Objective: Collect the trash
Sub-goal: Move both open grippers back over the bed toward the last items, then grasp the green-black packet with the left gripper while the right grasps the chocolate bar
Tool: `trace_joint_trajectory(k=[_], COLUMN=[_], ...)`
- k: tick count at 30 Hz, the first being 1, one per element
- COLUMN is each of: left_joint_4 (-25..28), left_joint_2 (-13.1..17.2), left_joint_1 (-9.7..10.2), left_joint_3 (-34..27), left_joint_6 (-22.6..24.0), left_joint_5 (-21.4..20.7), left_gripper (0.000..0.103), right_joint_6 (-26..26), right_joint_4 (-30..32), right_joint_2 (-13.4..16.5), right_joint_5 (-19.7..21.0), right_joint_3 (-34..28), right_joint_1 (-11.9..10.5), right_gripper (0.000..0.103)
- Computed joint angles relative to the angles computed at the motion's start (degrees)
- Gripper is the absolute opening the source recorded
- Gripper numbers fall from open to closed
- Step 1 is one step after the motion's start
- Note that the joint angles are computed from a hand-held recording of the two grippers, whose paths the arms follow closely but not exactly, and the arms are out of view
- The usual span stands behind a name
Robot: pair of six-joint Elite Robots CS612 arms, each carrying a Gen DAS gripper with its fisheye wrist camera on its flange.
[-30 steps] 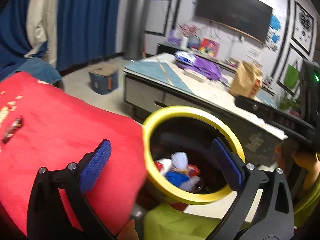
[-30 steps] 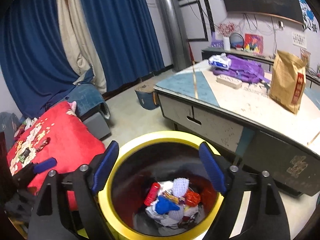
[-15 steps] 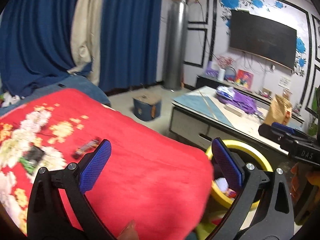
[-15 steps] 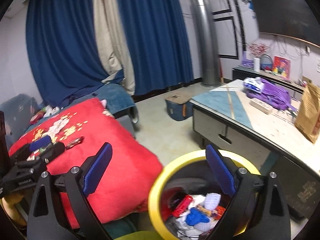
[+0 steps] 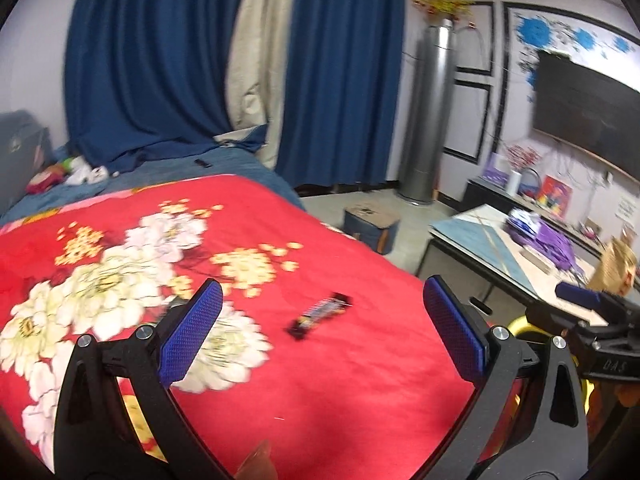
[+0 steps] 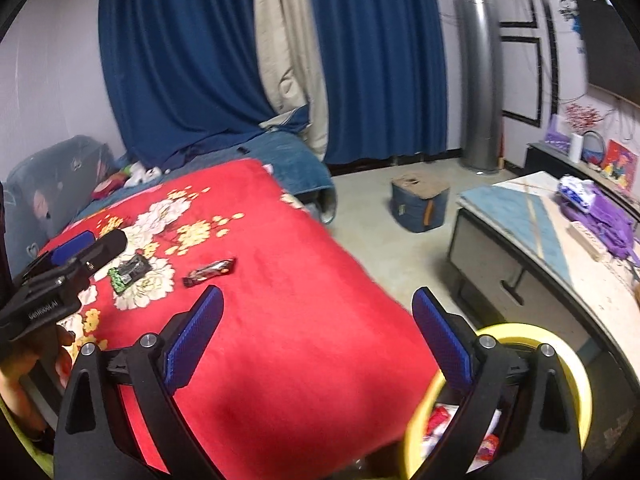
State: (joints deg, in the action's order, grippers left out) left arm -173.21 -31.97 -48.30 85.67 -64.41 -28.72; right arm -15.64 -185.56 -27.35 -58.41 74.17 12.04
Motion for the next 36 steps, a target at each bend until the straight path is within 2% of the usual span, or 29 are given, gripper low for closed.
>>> trace_joint_trajectory(k=[7,11,16,20,24,26,28,31,33,35,36], left_joint_4=[7.3,8.5,6.1,2.3,-1.1,-3.1,-4.9,-6.6,-7.7,-8.5,-8.8], left_joint_2=[-3.6,-4.7,-5.0,-4.3,-3.4,-3.0,-2.6,-2.3,-2.1,-1.9,-1.8], left_joint_1=[1.09,2.02,2.96,3.7,4.34,4.69,4.85,4.96,5.04,5.12,5.17], left_joint_3=[6.1,8.8,11.2,12.0,12.2,12.4,12.6,12.8,12.8,12.7,12.6], left_joint_6=[-13.9,-19.6,-23.4,-24.1,-24.7,-25.2,-25.7,-25.9,-25.7,-25.2,-24.9], left_joint_5=[-0.1,-2.0,-5.3,-8.0,-10.7,-12.2,-12.8,-13.4,-13.8,-14.3,-14.5], left_gripper=[0.092,0.092,0.092,0.092,0.092,0.092,0.091,0.087,0.082,0.072,0.062], right_joint_6=[-0.4,-1.2,-0.6,0.0,0.5,0.5,0.6,1.6,0.8,-0.6,-1.1], right_joint_4=[7.7,12.5,18.1,21.8,26.2,29.7,33.8,32.9,32.0,30.9,30.4], right_joint_2=[1.9,3.5,5.6,7.2,9.1,10.2,11.2,11.6,11.4,10.8,10.5], right_joint_5=[0.1,-1.0,-1.8,-2.7,-2.6,-2.7,-1.6,0.5,4.1,6.4,7.1], right_joint_3=[-5.1,-8.6,-12.8,-16.3,-20.2,-22.7,-24.7,-24.4,-23.4,-22.1,-21.4], right_joint_1=[2.8,4.7,6.1,7.1,7.9,8.4,8.6,8.4,8.0,7.7,7.6], right_gripper=[0.093,0.093,0.092,0.091,0.085,0.075,0.051,0.027,0.022,0.019,0.016])
